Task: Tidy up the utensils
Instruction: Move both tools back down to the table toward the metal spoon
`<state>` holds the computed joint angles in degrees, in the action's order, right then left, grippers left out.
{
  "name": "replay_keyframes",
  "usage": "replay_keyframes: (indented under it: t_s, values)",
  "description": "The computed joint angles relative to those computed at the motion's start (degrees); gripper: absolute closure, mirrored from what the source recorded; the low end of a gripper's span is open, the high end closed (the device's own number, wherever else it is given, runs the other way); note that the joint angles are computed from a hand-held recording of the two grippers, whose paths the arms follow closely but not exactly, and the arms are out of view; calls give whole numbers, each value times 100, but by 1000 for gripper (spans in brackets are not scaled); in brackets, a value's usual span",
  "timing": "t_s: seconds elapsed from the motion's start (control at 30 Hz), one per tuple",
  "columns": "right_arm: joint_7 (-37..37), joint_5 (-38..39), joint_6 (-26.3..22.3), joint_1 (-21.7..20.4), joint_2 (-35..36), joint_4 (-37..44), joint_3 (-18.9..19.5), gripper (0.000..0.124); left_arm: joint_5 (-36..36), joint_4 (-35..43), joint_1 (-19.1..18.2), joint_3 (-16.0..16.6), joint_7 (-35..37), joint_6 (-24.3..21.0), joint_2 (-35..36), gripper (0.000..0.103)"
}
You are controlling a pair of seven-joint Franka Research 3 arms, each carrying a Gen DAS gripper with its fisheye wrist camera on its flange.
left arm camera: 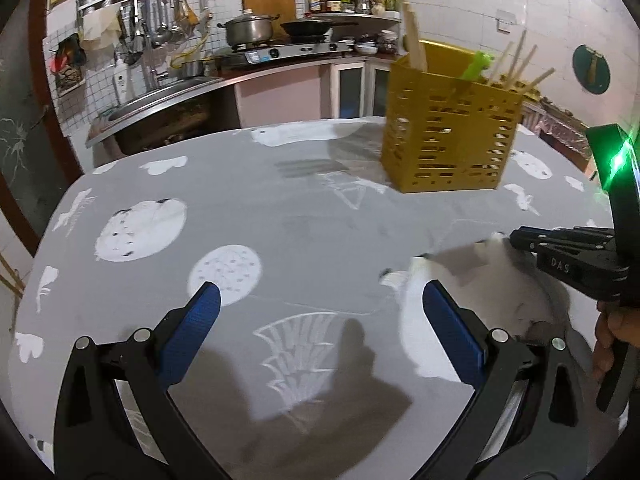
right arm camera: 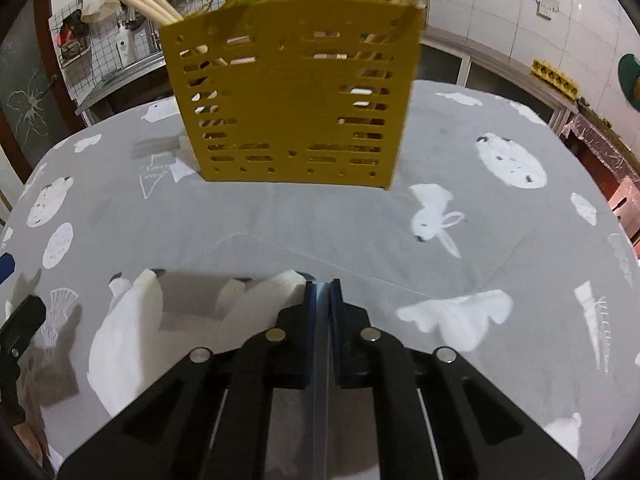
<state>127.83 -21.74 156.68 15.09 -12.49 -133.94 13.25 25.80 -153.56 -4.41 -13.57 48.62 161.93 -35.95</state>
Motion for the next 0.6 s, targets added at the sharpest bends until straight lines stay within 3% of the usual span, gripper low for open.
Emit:
replay_keyframes:
  t_s: [0.3, 0.6]
  values:
    - [-557, 415, 56, -303, -999, -867, -166, 116, -333, 202, -519, -41, 97, -157, 307, 5]
    - [-1266, 1162, 120, -681, -1687, -1558, -244, 116, -761, 286, -1272, 142, 766, -365, 618, 6]
